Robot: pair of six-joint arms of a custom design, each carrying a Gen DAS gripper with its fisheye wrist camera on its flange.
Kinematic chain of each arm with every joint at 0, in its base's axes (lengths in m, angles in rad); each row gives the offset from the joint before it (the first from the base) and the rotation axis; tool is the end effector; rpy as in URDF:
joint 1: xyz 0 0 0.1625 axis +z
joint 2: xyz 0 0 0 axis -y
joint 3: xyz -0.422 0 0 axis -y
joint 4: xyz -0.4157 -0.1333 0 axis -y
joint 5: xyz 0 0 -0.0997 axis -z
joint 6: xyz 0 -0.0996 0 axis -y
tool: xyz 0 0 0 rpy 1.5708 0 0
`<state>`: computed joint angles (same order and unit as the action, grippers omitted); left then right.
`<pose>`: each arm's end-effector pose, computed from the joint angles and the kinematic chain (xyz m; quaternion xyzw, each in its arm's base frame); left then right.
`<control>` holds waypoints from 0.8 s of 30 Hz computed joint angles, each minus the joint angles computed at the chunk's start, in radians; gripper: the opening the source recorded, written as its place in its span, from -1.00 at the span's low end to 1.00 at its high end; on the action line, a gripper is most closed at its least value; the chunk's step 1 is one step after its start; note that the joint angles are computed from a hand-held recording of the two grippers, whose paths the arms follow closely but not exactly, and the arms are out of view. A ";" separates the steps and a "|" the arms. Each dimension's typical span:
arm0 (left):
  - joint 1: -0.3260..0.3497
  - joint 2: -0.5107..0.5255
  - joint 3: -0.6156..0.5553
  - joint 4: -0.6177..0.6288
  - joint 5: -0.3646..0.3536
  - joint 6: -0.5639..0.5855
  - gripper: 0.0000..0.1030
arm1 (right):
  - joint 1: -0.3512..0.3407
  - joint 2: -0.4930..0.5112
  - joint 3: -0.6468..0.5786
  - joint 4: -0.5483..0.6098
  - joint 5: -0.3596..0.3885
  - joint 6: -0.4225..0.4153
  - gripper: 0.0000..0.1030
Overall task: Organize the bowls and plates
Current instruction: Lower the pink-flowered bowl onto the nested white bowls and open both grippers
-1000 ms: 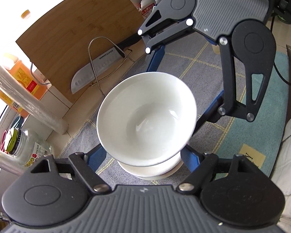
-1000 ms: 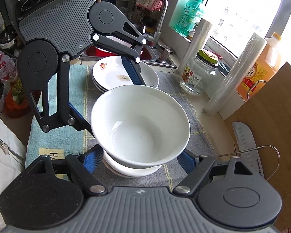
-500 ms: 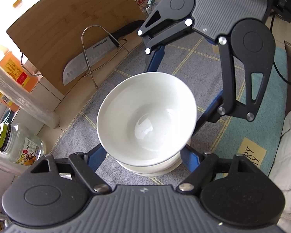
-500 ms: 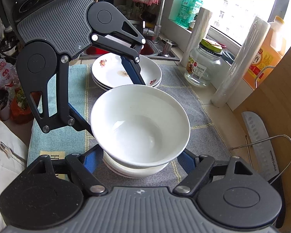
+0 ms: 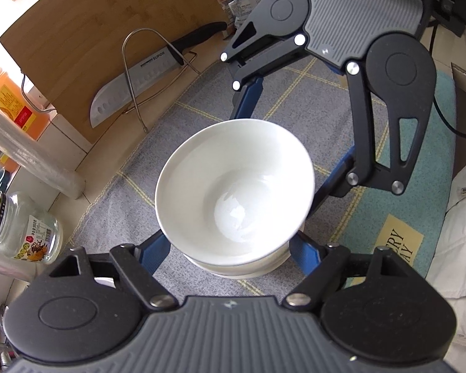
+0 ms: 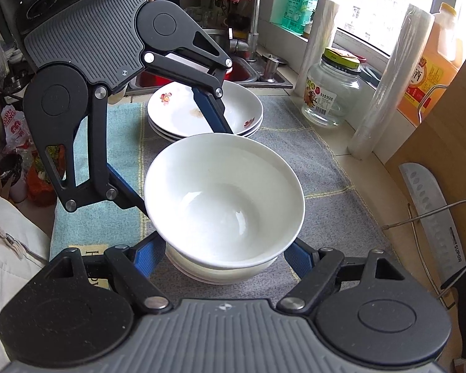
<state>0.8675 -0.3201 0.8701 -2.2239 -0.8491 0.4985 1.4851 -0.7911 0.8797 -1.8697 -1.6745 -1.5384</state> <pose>-0.4055 -0.7861 0.0139 0.5133 0.7810 -0.0840 0.3458 0.0516 -0.8364 0.3497 0.6555 -0.7461 0.0347 0.1115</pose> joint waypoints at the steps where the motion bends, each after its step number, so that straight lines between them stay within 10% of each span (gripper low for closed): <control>1: 0.001 0.001 -0.003 0.004 -0.001 0.000 0.62 | 0.000 0.001 -0.003 0.004 0.000 0.002 0.68; 24: 0.008 0.015 -0.018 0.007 -0.006 0.008 0.84 | -0.003 0.000 0.005 0.018 -0.001 -0.008 0.86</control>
<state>0.8757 -0.3047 0.8519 -2.2167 -0.8549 0.5069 1.4824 -0.7912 0.8845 -1.8518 -1.6757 -1.5468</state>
